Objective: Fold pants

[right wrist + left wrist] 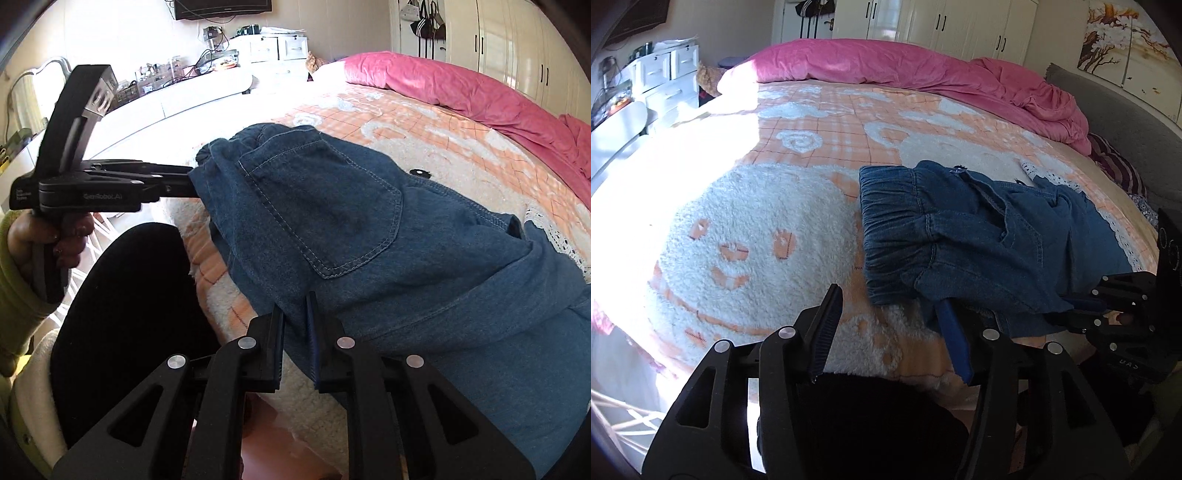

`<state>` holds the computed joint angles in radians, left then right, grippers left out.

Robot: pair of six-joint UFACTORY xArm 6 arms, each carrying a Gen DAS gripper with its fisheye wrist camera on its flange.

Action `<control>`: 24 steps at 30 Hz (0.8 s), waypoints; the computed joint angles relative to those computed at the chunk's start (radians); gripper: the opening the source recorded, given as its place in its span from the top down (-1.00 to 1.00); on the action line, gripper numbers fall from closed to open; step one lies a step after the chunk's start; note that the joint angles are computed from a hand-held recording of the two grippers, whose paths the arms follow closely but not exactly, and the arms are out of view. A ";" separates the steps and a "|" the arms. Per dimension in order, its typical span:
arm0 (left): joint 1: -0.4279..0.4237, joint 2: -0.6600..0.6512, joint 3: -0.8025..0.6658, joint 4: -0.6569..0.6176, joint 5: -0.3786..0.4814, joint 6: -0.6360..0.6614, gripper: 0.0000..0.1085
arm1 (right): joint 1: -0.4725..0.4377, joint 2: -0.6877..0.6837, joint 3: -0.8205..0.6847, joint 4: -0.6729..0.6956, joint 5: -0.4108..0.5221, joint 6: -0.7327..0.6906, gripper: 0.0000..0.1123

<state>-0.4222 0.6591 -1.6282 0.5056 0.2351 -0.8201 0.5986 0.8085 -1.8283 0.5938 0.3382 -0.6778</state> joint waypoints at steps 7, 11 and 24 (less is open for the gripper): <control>-0.009 -0.074 0.064 0.023 0.016 -0.032 0.16 | -0.005 0.005 -0.005 0.009 0.022 0.020 0.76; -0.029 -0.032 -0.015 -0.061 0.029 0.044 0.16 | -0.012 -0.003 -0.002 0.066 0.055 0.006 0.65; -0.110 0.305 -0.531 -0.259 0.304 0.311 0.07 | -0.031 -0.166 0.199 0.237 -0.041 -0.055 0.24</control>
<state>-0.5327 0.9643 -2.1592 0.2468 0.5391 -0.5095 0.5674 0.6430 -1.6295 0.8313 0.2976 -0.7324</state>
